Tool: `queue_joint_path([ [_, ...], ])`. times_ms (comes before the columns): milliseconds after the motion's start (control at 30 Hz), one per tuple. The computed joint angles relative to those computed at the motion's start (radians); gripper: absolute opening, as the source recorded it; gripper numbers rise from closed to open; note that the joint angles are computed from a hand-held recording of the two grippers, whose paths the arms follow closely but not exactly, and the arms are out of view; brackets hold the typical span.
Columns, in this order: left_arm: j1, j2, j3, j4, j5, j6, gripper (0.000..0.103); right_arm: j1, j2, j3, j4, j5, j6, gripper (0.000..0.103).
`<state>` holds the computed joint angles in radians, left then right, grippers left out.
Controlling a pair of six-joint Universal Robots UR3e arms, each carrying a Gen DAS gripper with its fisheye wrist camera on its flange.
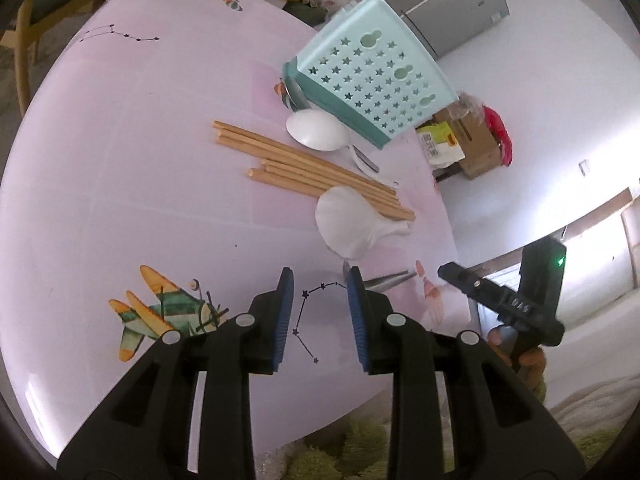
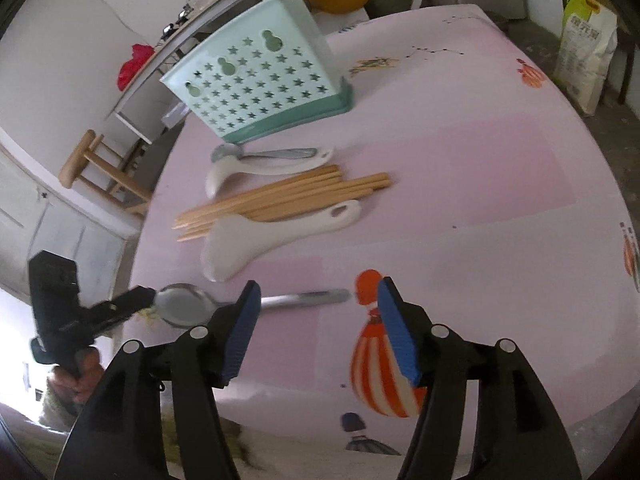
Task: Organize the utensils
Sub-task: 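Lift the steel spoon with the left gripper and carry it aside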
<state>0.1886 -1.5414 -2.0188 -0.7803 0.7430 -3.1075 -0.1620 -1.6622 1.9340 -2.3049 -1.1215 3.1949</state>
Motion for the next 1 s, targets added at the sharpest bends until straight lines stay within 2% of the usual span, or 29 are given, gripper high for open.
queue_joint_path([
  [167,-0.015,-0.017,0.02,-0.047,-0.05,0.031,0.026,0.01,0.01,0.016,-0.019,-0.028,0.011,0.063],
  [333,-0.05,-0.072,0.056,-0.052,-0.056,0.009,0.025,0.012,0.02,0.028,-0.036,-0.03,0.021,0.063],
  [500,-0.1,-0.128,0.113,-0.049,0.014,-0.036,0.022,0.027,0.031,0.029,-0.063,-0.049,0.024,0.063],
  [600,-0.122,-0.153,0.134,-0.041,0.052,-0.075,0.011,0.04,0.034,0.033,-0.081,-0.064,0.022,0.064],
  [733,-0.15,-0.173,0.166,-0.032,0.093,-0.115,0.007,0.047,0.038,0.035,-0.093,-0.073,0.013,0.065],
  [1000,-0.192,-0.169,0.176,-0.003,0.155,-0.157,0.008,0.054,0.039,0.043,-0.117,-0.09,0.011,0.072],
])
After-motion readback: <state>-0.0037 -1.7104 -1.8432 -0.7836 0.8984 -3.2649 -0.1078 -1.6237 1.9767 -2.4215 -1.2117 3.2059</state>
